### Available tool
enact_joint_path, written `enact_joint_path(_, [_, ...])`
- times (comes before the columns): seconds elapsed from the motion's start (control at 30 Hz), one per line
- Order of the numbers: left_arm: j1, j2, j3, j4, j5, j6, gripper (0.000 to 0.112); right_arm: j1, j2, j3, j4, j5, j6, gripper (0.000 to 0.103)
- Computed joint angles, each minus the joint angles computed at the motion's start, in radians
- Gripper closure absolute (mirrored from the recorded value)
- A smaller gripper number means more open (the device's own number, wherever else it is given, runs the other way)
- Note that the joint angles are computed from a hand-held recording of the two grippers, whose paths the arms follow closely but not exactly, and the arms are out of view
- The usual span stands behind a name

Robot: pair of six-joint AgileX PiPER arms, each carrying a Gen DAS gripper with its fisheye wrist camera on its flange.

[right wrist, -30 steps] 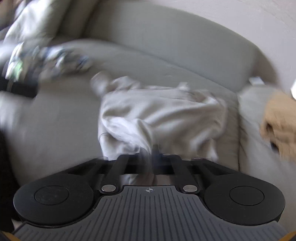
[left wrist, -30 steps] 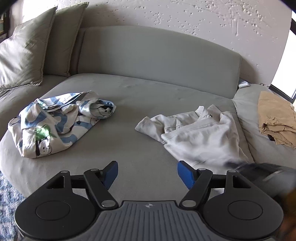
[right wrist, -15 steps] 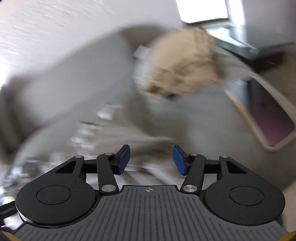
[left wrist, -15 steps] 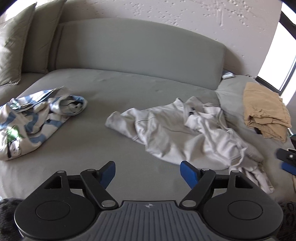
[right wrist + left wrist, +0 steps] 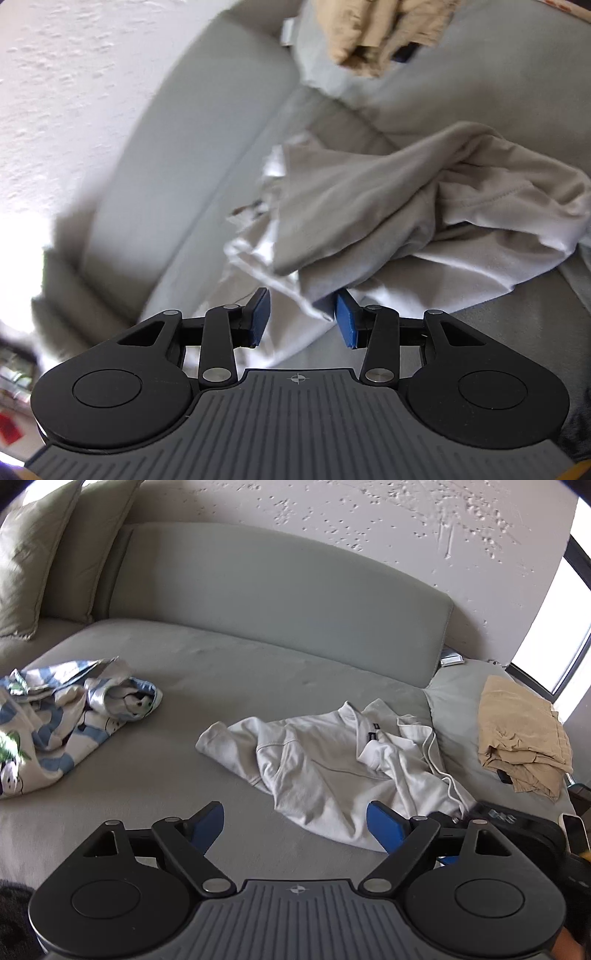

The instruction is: Fold clothes

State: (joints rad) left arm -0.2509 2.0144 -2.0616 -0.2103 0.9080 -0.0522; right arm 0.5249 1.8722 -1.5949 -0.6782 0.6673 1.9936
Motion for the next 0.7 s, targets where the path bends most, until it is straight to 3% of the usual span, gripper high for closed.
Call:
enact_joint_path(0.07, [0.008,-0.007,0.017,0.0,-0.006,0.005,0.029,0.004,0.064,-0.071,-0.026,0.056,0.051,0.059])
enact_joint_path(0.13, [0.018,-0.017,0.035,-0.005,-0.01,0.006,0.029,0.0,0.074,-0.075,-0.062,0.067,0.053,0.08])
enact_joint_path(0.17, [0.025,-0.023,0.045,-0.013,-0.012,0.009,0.029,-0.002,0.078,-0.076,-0.081,0.072,0.053,0.096])
enact_joint_path(0.3, [0.052,-0.054,0.087,-0.026,-0.034,-0.009,0.029,-0.017,0.018,-0.063,-0.047,0.029,-0.092,0.099])
enact_joint_path(0.4, [0.072,-0.08,0.11,-0.035,-0.05,-0.026,0.026,-0.027,-0.093,-0.045,-0.038,-0.029,-0.299,0.1])
enact_joint_path(0.53, [0.09,-0.109,0.128,-0.061,-0.072,-0.03,0.024,0.001,-0.333,0.048,0.034,-0.066,-0.607,0.1])
enact_joint_path(0.7, [0.091,-0.099,0.115,-0.112,-0.03,-0.023,0.024,0.128,-0.523,0.099,-0.112,0.238,-0.59,0.1])
